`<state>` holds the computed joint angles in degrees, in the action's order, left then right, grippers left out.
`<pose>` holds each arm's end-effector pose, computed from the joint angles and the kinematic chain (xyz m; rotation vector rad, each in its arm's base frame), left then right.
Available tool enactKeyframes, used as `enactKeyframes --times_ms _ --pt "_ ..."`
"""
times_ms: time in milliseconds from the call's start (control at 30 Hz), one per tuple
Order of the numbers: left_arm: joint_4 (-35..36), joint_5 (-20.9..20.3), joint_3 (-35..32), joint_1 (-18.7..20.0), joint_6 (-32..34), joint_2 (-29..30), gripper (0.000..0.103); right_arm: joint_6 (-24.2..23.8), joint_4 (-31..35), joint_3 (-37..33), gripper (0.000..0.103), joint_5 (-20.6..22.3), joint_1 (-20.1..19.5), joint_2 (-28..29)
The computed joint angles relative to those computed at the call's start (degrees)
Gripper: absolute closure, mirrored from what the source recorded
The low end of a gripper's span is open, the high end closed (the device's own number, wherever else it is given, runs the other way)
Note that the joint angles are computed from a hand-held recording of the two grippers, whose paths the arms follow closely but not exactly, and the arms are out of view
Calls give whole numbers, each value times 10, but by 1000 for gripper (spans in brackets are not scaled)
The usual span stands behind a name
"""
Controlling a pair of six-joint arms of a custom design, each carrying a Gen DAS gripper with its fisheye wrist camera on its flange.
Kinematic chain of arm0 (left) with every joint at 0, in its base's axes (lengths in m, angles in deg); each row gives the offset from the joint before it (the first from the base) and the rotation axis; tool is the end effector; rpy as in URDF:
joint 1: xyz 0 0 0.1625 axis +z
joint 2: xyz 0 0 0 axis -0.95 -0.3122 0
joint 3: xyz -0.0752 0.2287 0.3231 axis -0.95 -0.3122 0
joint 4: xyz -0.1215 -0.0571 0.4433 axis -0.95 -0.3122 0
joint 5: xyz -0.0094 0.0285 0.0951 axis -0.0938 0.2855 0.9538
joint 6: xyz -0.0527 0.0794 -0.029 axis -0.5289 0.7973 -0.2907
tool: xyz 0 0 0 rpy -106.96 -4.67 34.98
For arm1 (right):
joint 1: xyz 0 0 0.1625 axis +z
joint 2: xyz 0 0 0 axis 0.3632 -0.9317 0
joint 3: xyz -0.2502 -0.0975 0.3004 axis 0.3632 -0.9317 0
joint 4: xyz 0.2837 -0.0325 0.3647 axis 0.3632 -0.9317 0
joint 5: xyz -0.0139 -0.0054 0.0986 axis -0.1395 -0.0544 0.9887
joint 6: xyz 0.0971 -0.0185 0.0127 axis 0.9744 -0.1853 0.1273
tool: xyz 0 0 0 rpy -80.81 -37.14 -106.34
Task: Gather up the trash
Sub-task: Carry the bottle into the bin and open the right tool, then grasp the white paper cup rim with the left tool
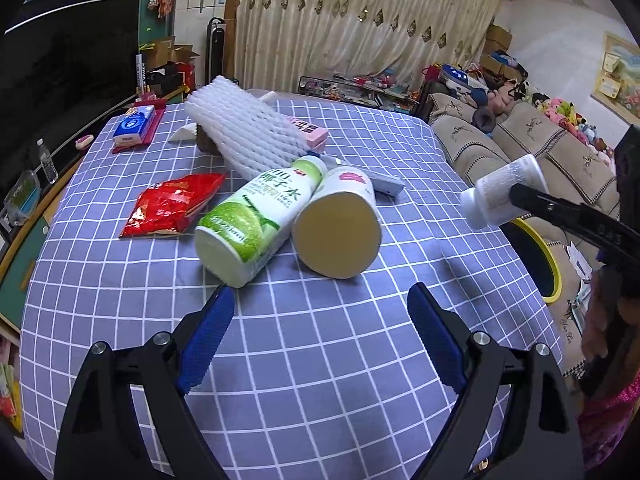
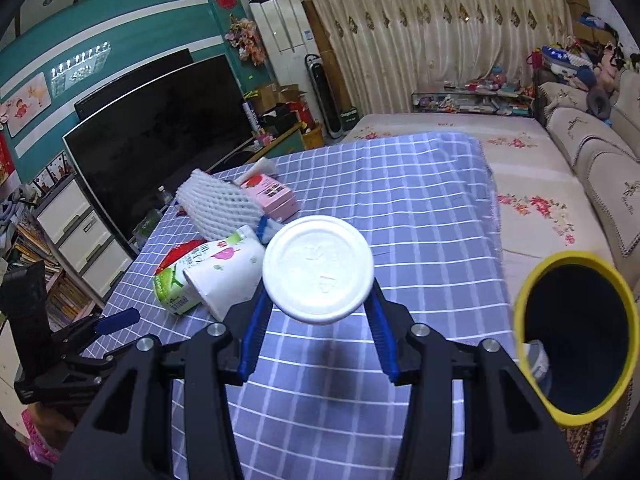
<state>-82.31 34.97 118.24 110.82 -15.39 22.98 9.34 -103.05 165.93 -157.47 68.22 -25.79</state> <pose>-0.4512 -0.6348 -0.0087 0.4204 2.4047 -0.9222 0.1115 -0.6797 0.4310 0.6422 -2.5316 0.9581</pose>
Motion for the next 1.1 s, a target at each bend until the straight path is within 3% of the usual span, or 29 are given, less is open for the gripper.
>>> enactKeyframes --times_ms 133,367,500,633,833,1100 --pt "-5 0 -14 -1 13 10 16 6 -26 2 58 -16 -14 -19" --pt "7 -8 -51 -2 33 35 16 47 -65 -43 58 -108 -58 -4" --pt "22 -14 -73 -4 42 50 16 68 -11 -109 58 -187 -89 43" --pt "32 -14 -90 -6 50 62 16 91 51 -159 58 -228 -112 85" --pt "54 -11 -110 -1 46 75 16 124 90 -192 58 -250 -124 116" --pt "62 -20 -127 6 52 88 16 115 66 -176 55 -245 -121 107"
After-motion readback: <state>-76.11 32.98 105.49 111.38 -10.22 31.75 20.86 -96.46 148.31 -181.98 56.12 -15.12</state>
